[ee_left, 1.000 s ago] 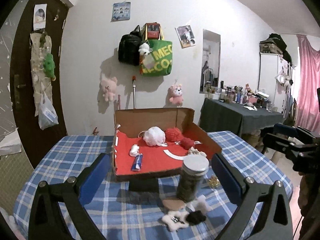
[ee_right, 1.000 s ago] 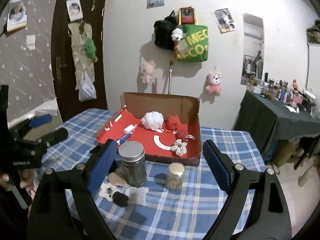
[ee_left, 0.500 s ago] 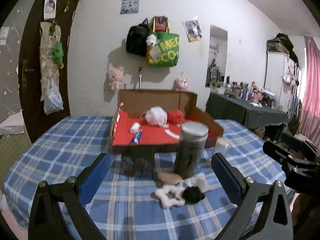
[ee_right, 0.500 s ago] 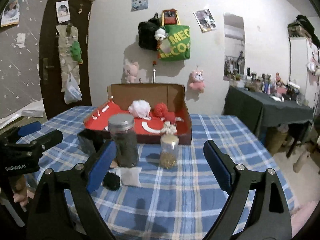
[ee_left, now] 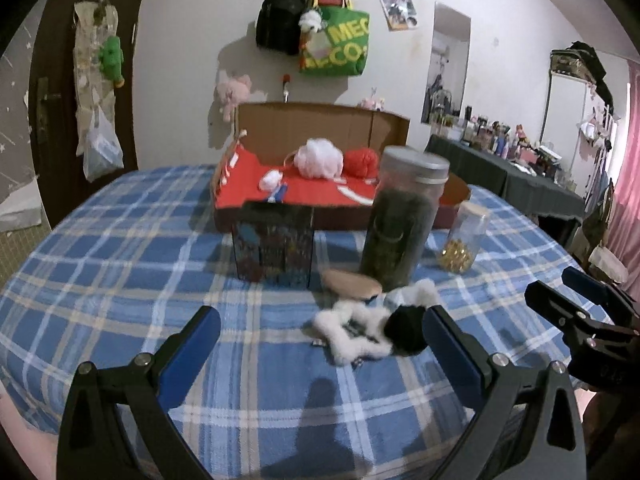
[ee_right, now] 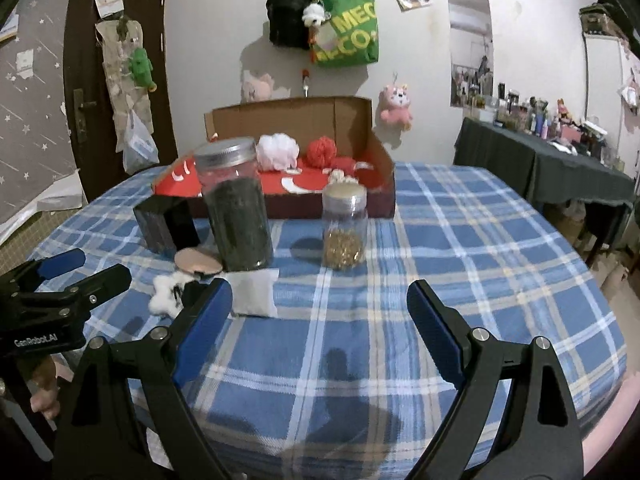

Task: Organize soft objects
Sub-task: 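Grasp the white fluffy scrunchie with the left tool while the right tool grasps the white square cloth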

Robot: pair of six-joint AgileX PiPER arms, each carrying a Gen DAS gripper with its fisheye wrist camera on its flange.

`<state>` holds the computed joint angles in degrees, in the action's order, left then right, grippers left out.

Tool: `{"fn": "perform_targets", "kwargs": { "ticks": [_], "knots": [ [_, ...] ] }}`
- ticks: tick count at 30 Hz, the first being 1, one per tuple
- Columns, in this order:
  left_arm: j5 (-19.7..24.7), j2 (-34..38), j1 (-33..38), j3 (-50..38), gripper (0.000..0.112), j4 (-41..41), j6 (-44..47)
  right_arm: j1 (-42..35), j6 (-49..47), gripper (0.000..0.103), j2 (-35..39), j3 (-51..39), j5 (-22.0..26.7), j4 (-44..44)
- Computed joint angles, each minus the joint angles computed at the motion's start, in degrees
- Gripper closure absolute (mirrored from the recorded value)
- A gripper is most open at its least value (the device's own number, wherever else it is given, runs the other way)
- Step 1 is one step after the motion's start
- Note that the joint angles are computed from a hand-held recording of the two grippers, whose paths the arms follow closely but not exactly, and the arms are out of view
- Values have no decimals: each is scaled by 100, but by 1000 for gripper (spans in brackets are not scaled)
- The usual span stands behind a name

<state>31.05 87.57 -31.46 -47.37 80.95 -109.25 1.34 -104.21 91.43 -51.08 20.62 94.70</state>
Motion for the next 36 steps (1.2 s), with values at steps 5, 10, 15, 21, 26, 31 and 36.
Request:
{"fn": "perform_targets", "kwargs": {
  "ticks": [5,10,15,21,26,31,36],
  "knots": [
    [-139,149,101,-48,9,-200,145,-33,413,13,211,-119,72,-381],
    [-226,259,169,-98,9,-342,289,-22,676,13,310,-206,77,-637],
    [-426,354,297,-197,9,-584,648,26,1364,13,512,-452,182,-1360],
    [-1054,568,612,-427,9,-1604,2063,111,2842,13,1109,-1212,694,-2831],
    [-1228,836,911,-726,9,-2902,3565,196,3617,13,1529,-1834,1021,-3531],
    [-1138,1097,1097,-1082,9,-4158,5081,246,4441,13,1991,-2580,1499,-4262],
    [-940,1325,1042,-1393,10,-4272,5478,381,4896,13,2305,-3073,1664,-4746]
  ]
}}
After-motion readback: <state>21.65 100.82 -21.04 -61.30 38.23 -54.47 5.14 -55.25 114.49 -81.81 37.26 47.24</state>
